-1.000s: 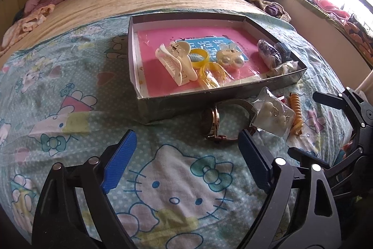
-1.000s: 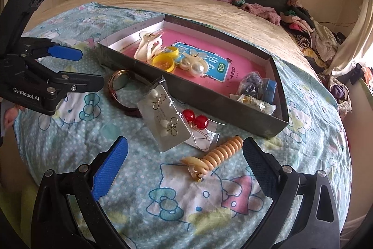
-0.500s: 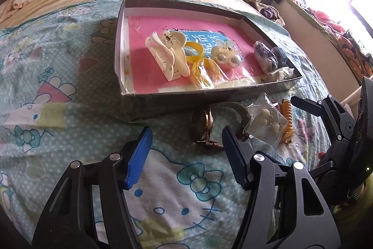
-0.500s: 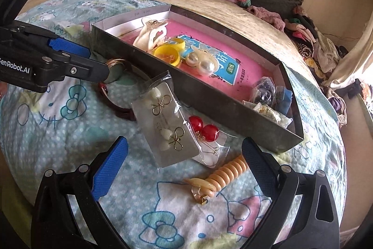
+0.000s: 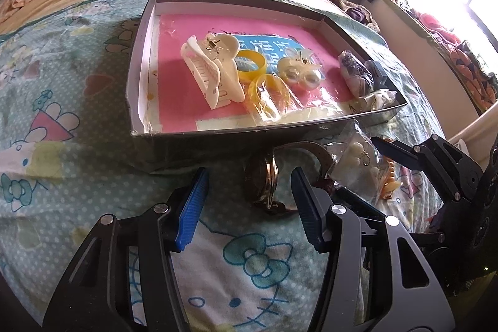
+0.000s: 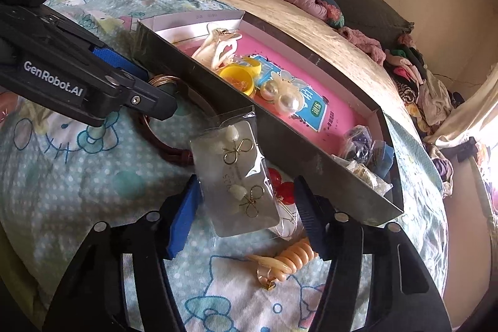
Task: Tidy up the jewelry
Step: 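Grasp brown watch with left tool while right tool grasps pearl earring card, then carry watch over tray with left tool while right tool carries earring card there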
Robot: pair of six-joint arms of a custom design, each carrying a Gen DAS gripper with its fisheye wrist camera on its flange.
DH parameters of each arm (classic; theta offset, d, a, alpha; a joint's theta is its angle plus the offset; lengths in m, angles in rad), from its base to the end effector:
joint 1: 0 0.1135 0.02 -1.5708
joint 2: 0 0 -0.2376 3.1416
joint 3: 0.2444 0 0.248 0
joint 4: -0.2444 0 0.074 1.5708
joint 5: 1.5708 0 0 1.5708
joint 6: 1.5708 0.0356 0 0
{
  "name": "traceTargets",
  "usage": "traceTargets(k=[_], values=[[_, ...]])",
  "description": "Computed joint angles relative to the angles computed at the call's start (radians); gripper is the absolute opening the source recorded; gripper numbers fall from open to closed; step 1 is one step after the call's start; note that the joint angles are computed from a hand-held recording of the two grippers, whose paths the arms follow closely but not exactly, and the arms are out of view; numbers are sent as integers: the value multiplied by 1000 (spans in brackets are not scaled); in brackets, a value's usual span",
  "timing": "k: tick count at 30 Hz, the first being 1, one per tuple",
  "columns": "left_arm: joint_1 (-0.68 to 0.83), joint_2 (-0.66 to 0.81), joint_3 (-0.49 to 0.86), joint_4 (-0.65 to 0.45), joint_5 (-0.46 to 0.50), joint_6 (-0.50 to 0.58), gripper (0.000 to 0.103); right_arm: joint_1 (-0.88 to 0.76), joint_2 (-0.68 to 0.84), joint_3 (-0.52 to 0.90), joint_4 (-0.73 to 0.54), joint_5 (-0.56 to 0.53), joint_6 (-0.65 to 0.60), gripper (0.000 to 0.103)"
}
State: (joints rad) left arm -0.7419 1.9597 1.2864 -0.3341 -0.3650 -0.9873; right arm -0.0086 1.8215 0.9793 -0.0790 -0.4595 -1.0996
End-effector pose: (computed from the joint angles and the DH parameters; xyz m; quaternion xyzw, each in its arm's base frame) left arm 0.2982 -0.2561 0.1395 -0.1657 0.9314 -0.0949 0.3100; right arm 0.3481 0.0128 0.1198 -0.5409 0.7512 0.0200 0.3778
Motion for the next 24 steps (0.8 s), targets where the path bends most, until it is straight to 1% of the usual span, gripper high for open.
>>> traceTargets(k=[2,3,4,5,7,8,9,12,16,18,21,24], values=[[0,9,11,-4,-4,1,47,-5,-2,0,-2,-4,-4,47],[-2,15,20,-10,-7,4,44,-8,-3,0,-4,-8,-4,46],[-4,24,31,-22,-14,7,34,-11,-4,2,-9,-13,1,44],[-6,30,41,-30,-19,10,29,-16,-3,12,-24,-23,4,42],[-8,35,47,-31,-21,17,16,-28,-3,24,-42,-43,16,42],[-10,37,50,-31,-23,19,12,-35,-2,34,-55,-56,23,42],[-13,38,53,-35,-28,20,10,-44,-1,46,-74,-74,32,41],[-20,33,57,-41,-38,27,10,-75,17,111,-160,-134,65,41],[-42,3,45,-40,-60,26,10,-115,77,245,-330,-213,103,41],[-56,-10,49,-50,-76,27,9,-132,98,293,-391,-245,118,41],[-71,-29,55,-65,-98,35,9,-149,98,316,-434,-268,132,41],[-85,-51,56,-79,-121,36,9,-172,88,326,-473,-295,120,41]])
